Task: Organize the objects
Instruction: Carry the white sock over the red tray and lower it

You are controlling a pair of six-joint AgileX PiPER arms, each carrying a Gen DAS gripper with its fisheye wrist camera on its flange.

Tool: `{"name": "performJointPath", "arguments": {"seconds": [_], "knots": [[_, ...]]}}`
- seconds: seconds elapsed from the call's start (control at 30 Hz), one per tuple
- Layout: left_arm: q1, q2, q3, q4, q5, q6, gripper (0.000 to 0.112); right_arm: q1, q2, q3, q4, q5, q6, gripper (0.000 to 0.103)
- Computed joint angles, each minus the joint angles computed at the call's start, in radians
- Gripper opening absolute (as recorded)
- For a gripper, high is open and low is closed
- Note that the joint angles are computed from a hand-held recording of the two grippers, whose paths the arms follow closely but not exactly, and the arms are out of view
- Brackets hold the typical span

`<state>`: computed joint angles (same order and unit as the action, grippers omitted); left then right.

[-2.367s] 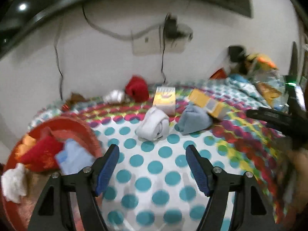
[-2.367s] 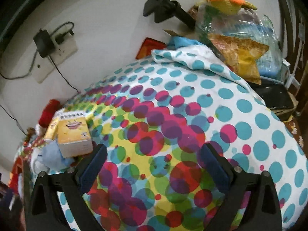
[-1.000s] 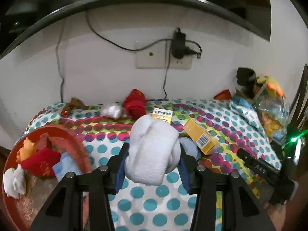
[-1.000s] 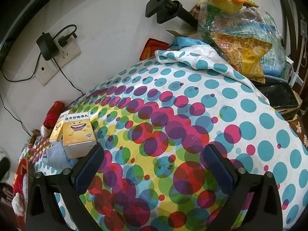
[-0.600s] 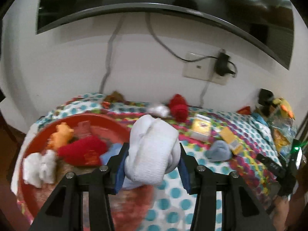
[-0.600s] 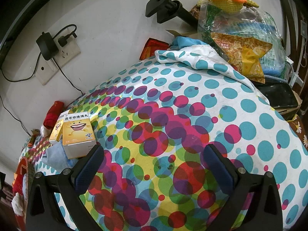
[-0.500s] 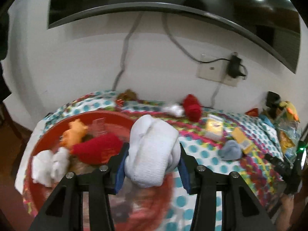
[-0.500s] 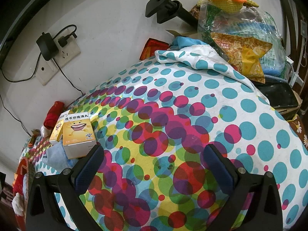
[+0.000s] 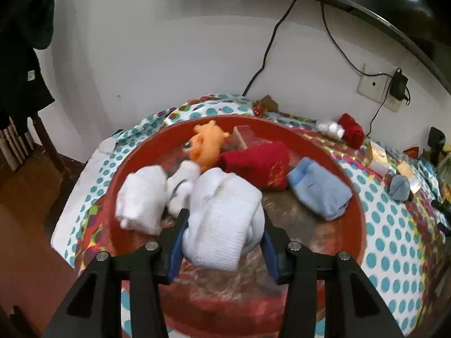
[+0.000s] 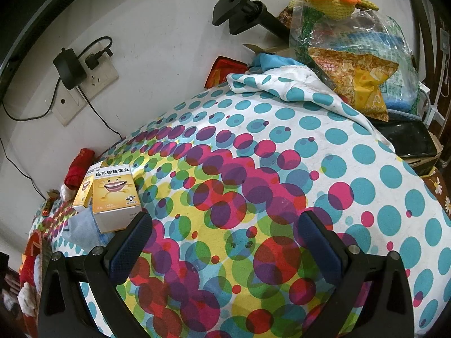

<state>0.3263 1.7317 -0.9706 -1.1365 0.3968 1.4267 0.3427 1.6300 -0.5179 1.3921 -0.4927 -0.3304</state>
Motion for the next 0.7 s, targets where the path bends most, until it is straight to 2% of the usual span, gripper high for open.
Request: {"name": "performJointPath", "arguments": {"seconds": [0.23, 0.7], "knots": [[0.046, 0.008, 0.035, -0.037, 0.017, 0.091, 0.047, 0.001, 0.001, -0.001, 0.005, 0.000, -0.006, 0.103], [0.065, 0.037, 0.043, -0.054, 0.038, 0.132, 0.048, 0.000, 0.002, -0.003, 0.007, 0.000, -0.008, 0.103]]}}
